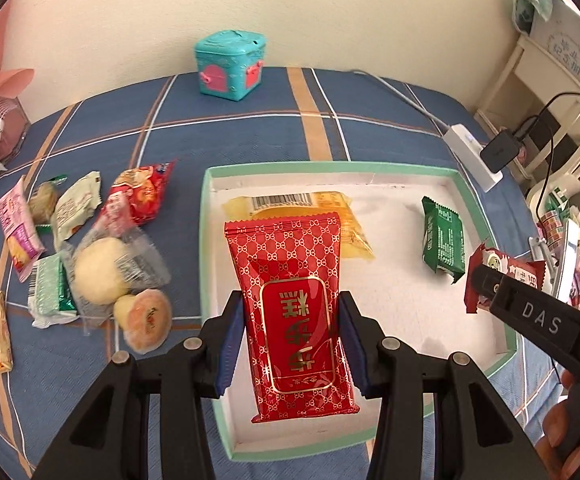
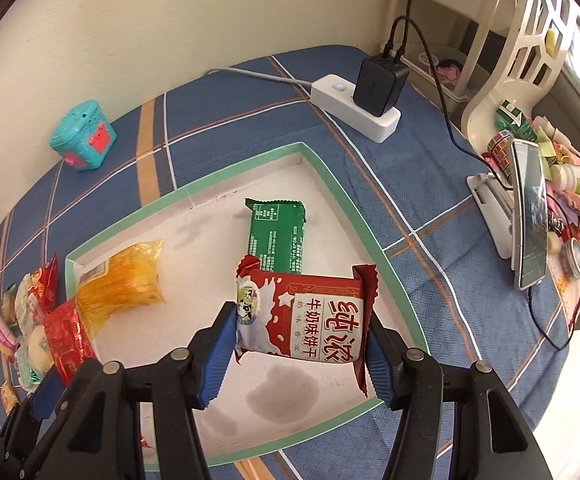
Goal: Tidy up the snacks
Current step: 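Carry both packs into the white tray and open both tools, then lift both tools away from the tray toward the snack pile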
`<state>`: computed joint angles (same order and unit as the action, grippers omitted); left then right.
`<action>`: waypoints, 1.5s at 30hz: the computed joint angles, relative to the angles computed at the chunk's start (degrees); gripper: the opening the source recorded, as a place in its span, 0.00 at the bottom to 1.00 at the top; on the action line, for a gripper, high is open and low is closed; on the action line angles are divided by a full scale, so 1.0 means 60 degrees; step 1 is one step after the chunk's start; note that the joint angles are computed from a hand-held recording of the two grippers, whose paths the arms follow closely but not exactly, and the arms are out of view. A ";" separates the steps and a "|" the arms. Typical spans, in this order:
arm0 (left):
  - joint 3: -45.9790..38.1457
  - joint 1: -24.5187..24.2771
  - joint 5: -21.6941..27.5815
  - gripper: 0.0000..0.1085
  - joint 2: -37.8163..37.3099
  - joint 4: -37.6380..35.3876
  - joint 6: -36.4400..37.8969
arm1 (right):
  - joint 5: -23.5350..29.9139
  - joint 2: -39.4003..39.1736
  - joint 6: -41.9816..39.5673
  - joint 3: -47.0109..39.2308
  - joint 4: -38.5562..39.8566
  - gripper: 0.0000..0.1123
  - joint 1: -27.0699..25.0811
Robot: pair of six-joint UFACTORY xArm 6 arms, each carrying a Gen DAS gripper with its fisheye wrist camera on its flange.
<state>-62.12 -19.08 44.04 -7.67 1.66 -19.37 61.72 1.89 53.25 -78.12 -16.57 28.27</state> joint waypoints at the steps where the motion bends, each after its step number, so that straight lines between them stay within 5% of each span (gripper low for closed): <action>1: -0.0023 -0.0024 0.0026 0.44 0.0050 0.0017 -0.0009 | -0.0014 0.0012 -0.0024 0.0022 0.0042 0.55 -0.0009; 21: -0.0315 -0.0110 0.0161 0.44 0.0908 0.0334 -0.0106 | 0.0139 0.0728 -0.0514 -0.0191 0.0740 0.57 -0.0147; 32: -0.0304 -0.0128 0.0071 0.70 0.0927 0.0112 0.0051 | 0.0057 0.0686 -0.0481 -0.0123 0.0651 0.58 -0.0224; 45: -0.0243 -0.0085 0.0021 0.81 0.0308 -0.0110 -0.0317 | -0.0150 0.0103 -0.0158 0.0075 0.0186 0.64 -0.0188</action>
